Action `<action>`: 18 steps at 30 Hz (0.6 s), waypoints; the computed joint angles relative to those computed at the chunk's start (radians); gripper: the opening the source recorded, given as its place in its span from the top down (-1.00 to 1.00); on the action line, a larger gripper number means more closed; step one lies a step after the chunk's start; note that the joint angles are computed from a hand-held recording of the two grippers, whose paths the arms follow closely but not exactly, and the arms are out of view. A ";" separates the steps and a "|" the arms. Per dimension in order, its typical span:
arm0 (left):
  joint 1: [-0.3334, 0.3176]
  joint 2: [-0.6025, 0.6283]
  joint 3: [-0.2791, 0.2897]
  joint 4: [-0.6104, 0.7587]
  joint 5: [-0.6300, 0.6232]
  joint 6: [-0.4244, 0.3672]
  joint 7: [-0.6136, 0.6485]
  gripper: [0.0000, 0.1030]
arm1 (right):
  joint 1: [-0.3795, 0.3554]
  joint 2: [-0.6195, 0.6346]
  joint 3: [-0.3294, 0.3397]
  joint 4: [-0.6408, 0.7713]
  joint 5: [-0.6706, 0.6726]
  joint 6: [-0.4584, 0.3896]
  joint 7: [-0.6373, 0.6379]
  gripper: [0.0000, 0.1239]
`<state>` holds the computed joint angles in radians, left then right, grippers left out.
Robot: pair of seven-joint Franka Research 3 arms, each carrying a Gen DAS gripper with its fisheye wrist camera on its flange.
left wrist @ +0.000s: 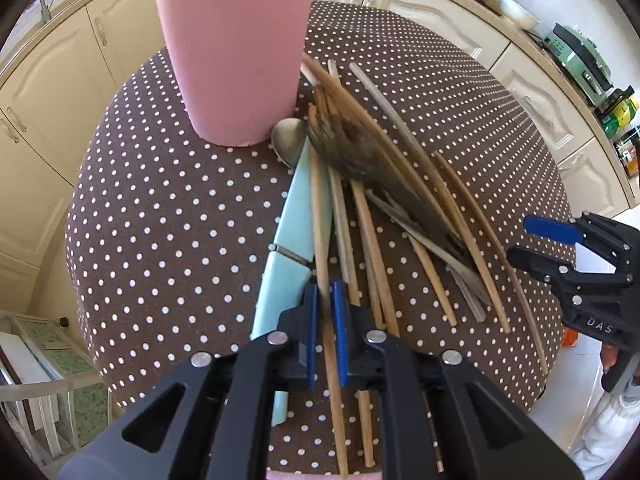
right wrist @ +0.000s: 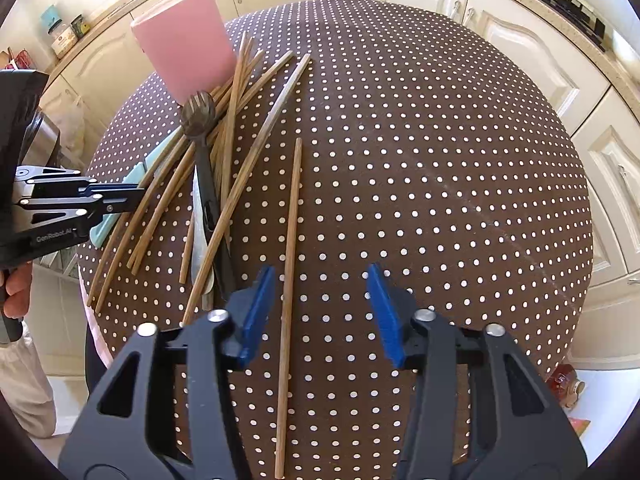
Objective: Organize utensils
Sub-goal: 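Lower the right tool to the pile and close on a wooden chopstick, then lift the chopstick with the right tool and drop it into the pink cup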
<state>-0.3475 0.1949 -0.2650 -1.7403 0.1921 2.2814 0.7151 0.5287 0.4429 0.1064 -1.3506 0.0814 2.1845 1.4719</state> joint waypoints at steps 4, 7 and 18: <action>-0.002 0.041 0.001 0.053 -0.005 -0.021 0.006 0.84 | 0.006 0.055 -0.002 0.088 -0.005 -0.067 0.006 0.43; -0.003 0.063 0.004 0.081 -0.003 -0.032 0.010 0.84 | 0.019 0.116 -0.007 0.191 -0.022 -0.138 -0.005 0.43; -0.011 -0.003 0.011 -0.011 0.054 0.099 -0.062 0.90 | 0.088 0.322 -0.040 0.521 -0.063 -0.298 -0.009 0.92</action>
<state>-0.3587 0.1916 -0.2542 -1.7511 0.2457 2.3807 0.6527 0.6169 0.7653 0.0666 -0.8301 0.0180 1.8861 1.4633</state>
